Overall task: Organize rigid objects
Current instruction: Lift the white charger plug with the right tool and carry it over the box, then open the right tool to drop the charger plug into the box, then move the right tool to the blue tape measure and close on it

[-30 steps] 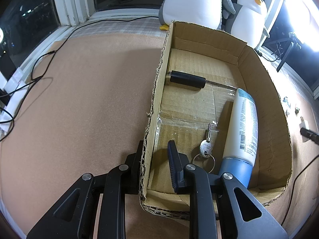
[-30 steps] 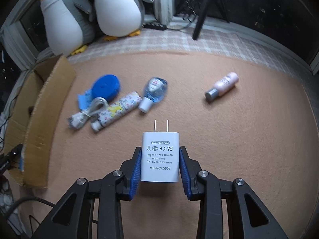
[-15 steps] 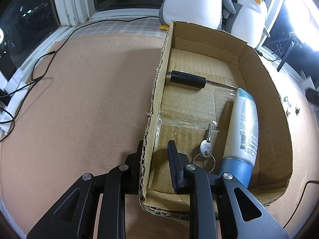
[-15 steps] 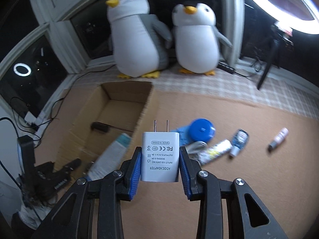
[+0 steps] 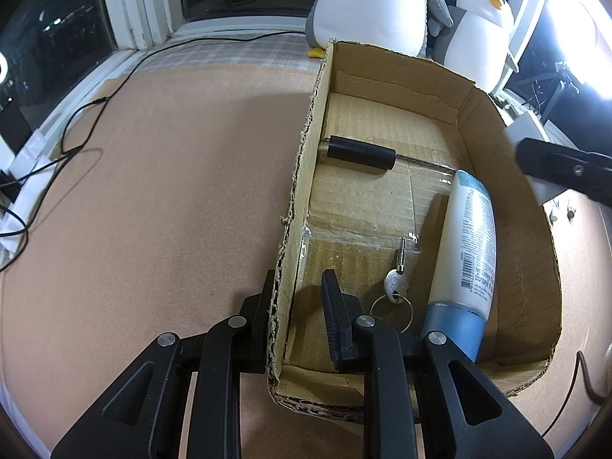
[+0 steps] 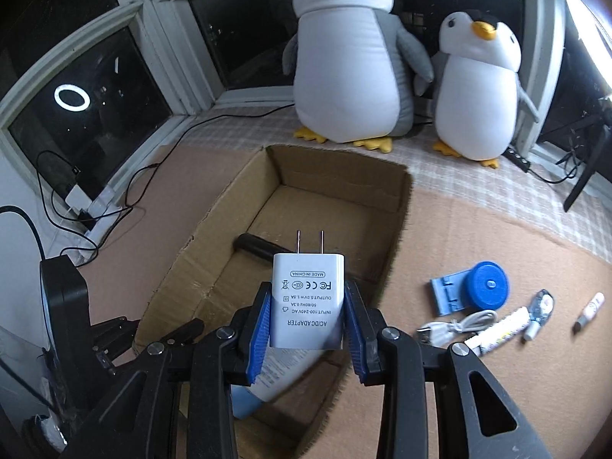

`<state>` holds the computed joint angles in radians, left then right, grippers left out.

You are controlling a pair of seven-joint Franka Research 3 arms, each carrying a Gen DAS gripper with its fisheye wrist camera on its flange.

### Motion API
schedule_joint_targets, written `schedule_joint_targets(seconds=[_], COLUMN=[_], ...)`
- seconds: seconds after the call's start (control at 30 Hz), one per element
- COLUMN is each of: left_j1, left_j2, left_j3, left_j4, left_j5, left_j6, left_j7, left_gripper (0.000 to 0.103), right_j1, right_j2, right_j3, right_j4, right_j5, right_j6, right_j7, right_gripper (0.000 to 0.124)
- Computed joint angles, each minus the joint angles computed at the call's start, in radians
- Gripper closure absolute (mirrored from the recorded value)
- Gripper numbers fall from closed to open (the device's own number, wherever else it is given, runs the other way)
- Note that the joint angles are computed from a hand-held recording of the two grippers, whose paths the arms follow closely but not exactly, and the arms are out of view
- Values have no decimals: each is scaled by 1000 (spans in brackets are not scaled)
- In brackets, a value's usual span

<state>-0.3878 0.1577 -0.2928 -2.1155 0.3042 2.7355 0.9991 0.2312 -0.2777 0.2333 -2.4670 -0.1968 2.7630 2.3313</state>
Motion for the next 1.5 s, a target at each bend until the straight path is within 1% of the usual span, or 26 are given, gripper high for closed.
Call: schedule_joint_targets(seconds=[0.37, 0.43, 0.47, 0.57, 0.73, 0.97, 1.13, 1.23, 1.27, 1.33, 1.4, 1.5], left_j1=[2, 1, 1, 2, 3, 2, 2, 2, 2, 2, 1, 1], left_j2=[-2, -2, -2, -3, -4, -4, -4, -4, -4, -3, -3, -3], left_j3=[1, 1, 1, 2, 2, 2, 2, 2, 2, 2, 2, 3], left_j4=[-4, -3, -3, -5, -5, -5, -4, -4, -4, -3, -3, -2], left_j5=[-2, -2, -1, 0, 1, 2, 3, 3, 3, 4, 5, 8], left_j6=[2, 2, 2, 3, 3, 2, 1, 1, 1, -1, 0, -2], left_j7=[5, 4, 4, 4, 4, 3, 2, 1, 2, 1, -1, -4], left_gripper=[83, 83, 83, 83, 83, 83, 83, 83, 83, 83, 83, 83], right_j1=[31, 36, 35, 24, 26, 12, 3, -17, -36, -61, -88, -139], right_j2=[76, 78, 78, 70, 58, 30, -13, -59, -77, -122, -159, -214], right_j3=[-9, -13, -11, -3, -11, -7, -14, -16, -7, -10, -8, -9], right_j4=[48, 47, 48, 45, 36, 15, -22, -67, -82, -123, -151, -188], right_j5=[-18, -20, -32, -73, -67, -66, -35, -16, -21, -11, 1, 8], right_j6=[10, 17, 18, 19, 19, 24, 39, 60, 67, 83, 79, 48], right_j7=[13, 14, 22, 55, 57, 65, 35, 14, 19, 5, -13, -40], right_gripper=[92, 89, 84, 76, 74, 74, 74, 74, 74, 72, 71, 71])
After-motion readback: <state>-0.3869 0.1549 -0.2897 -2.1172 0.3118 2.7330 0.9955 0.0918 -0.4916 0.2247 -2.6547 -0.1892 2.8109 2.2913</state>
